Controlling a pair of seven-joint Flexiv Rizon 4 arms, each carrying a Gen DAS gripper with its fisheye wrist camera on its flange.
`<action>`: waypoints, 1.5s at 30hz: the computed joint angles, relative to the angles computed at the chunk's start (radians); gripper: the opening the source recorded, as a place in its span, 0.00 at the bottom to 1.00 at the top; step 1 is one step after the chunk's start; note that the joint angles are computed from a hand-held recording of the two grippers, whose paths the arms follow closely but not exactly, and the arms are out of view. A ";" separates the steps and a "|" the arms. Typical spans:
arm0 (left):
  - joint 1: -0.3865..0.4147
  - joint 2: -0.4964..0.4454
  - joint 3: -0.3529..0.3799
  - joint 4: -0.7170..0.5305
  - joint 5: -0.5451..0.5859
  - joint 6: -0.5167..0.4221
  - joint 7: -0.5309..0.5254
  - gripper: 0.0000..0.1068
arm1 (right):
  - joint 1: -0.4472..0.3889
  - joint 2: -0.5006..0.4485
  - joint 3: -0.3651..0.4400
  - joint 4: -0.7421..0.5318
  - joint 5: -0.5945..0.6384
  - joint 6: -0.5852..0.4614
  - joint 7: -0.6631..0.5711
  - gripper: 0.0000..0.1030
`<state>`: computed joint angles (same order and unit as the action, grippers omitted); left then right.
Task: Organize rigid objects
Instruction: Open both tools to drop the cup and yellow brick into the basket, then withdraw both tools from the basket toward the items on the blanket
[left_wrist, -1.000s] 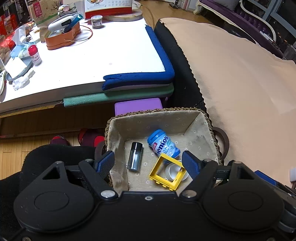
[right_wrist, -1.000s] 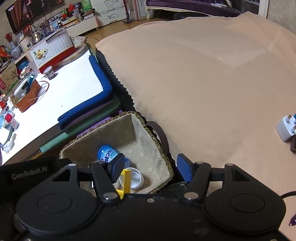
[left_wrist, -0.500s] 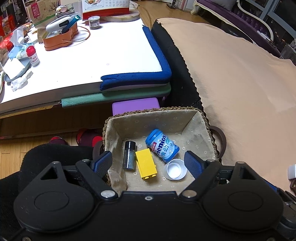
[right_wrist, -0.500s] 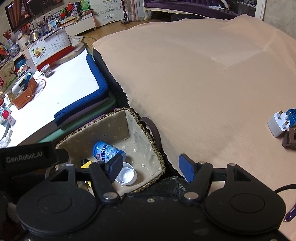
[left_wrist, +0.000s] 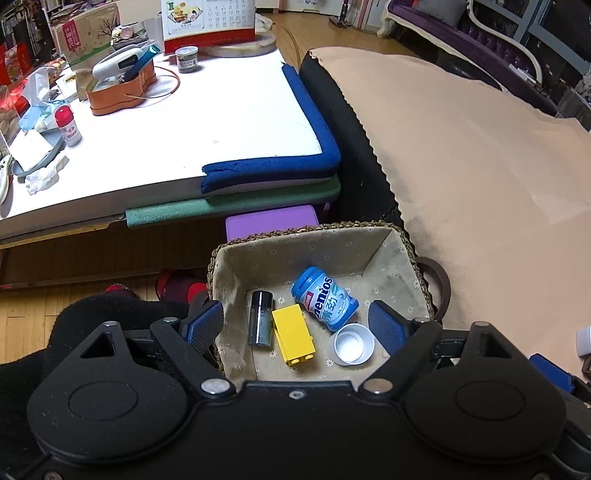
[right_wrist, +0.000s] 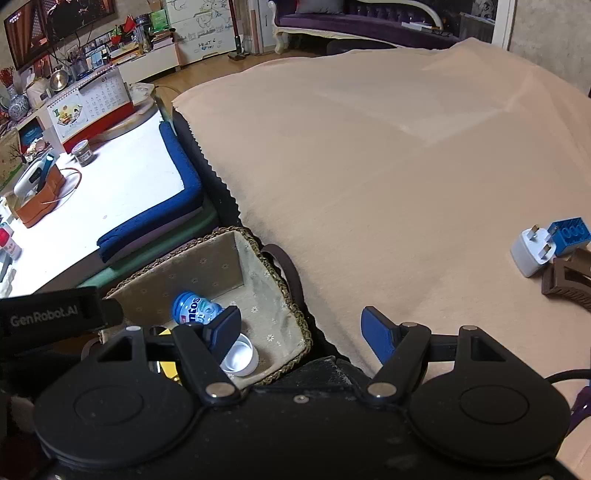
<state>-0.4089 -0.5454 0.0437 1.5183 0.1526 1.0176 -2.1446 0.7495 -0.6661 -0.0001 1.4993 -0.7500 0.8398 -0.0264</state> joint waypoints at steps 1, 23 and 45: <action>0.000 0.001 0.001 0.002 0.001 0.005 -0.003 0.76 | 0.003 -0.002 -0.001 -0.005 -0.002 -0.009 -0.002 0.69; -0.025 0.015 0.017 0.023 0.053 0.088 0.008 0.88 | 0.054 0.028 -0.038 0.025 -0.190 -0.094 0.078 0.99; -0.029 0.008 -0.039 0.051 -0.011 0.167 0.221 0.90 | -0.150 0.345 0.073 0.447 -0.368 -0.027 0.473 0.97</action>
<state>-0.4381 -0.5371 0.0045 1.5694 0.1420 1.1846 -1.9231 0.5991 -0.3215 0.0726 1.9459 -1.1179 0.8130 0.4463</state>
